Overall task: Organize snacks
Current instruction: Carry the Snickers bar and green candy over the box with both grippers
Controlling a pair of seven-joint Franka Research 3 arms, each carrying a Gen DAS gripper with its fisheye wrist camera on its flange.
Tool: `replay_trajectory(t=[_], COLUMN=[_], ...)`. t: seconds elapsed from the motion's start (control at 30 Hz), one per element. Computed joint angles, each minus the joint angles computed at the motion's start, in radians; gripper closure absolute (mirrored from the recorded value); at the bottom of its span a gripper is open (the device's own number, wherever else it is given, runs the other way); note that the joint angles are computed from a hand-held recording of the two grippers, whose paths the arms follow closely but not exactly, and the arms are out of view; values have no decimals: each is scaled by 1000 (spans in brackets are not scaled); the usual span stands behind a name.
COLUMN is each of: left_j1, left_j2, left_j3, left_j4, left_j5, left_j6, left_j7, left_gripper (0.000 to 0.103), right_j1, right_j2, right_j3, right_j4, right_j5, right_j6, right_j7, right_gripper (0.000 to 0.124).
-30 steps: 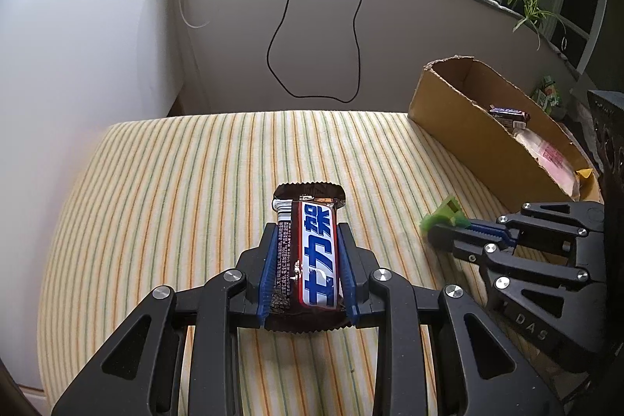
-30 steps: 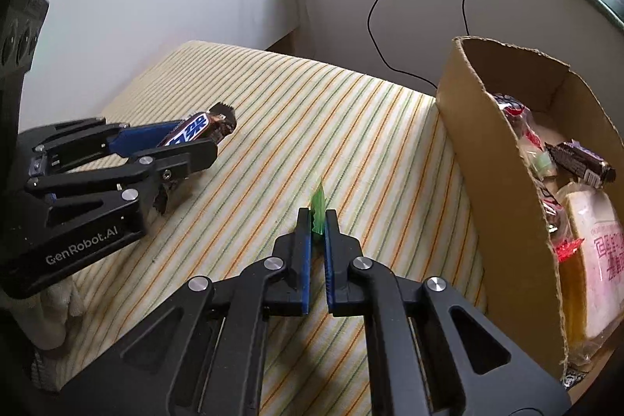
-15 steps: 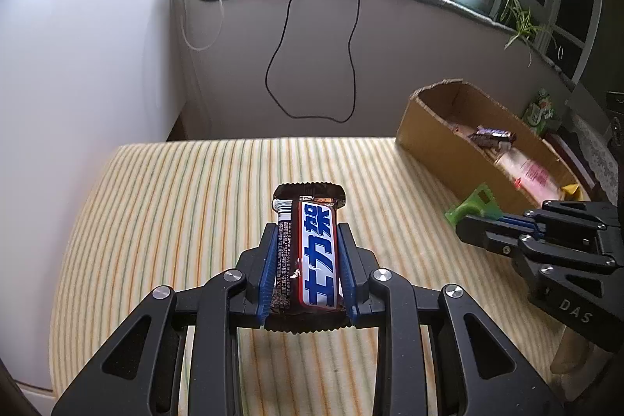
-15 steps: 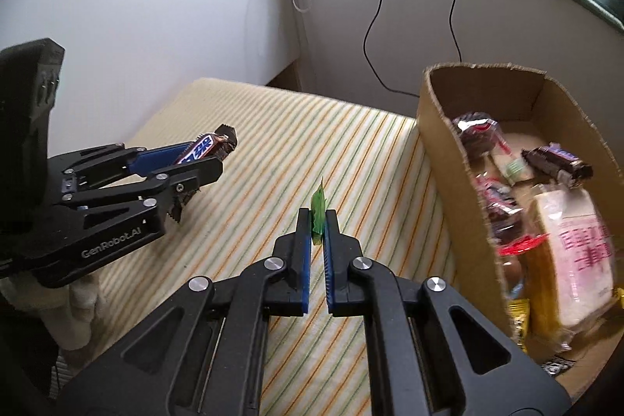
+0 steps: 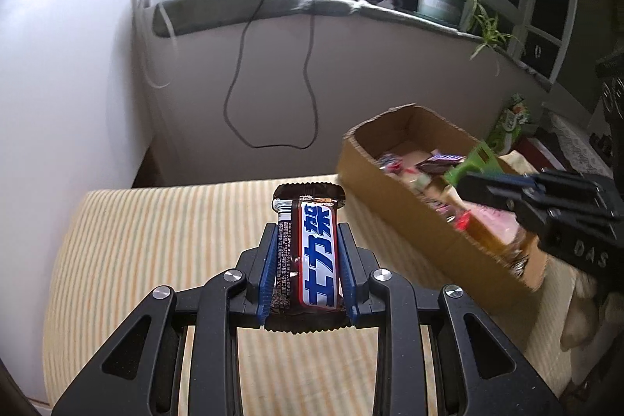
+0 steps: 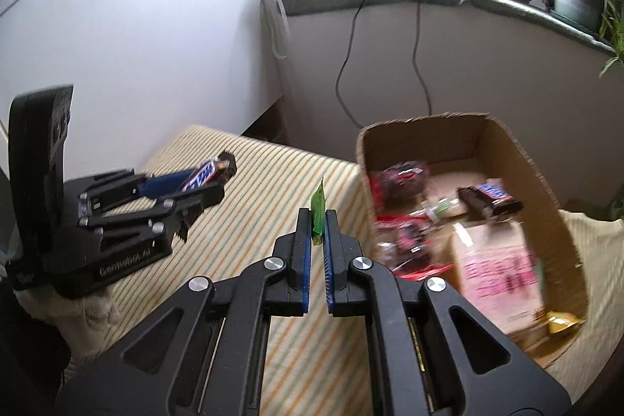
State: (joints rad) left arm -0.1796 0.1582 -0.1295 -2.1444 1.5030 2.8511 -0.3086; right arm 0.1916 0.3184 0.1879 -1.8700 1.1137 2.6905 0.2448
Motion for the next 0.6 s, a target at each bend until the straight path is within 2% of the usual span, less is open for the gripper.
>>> replay_trajectory(t=[0.23, 0.6], left_j1=[-20, -86], left_j2=[57, 167], left_j3=[1, 31], left_j4=[83, 229], left_j5=[-27, -155], left_j6=[12, 13], left_j7=[43, 202], left_gripper=[76, 76], right_j1=[-20, -76], right_j2=[51, 184], right_j3=[-18, -24], right_j4=[93, 296], right_j5=[-58, -208], right_j6=[-12, -78], right_j7=[54, 213], right_gripper=[119, 119])
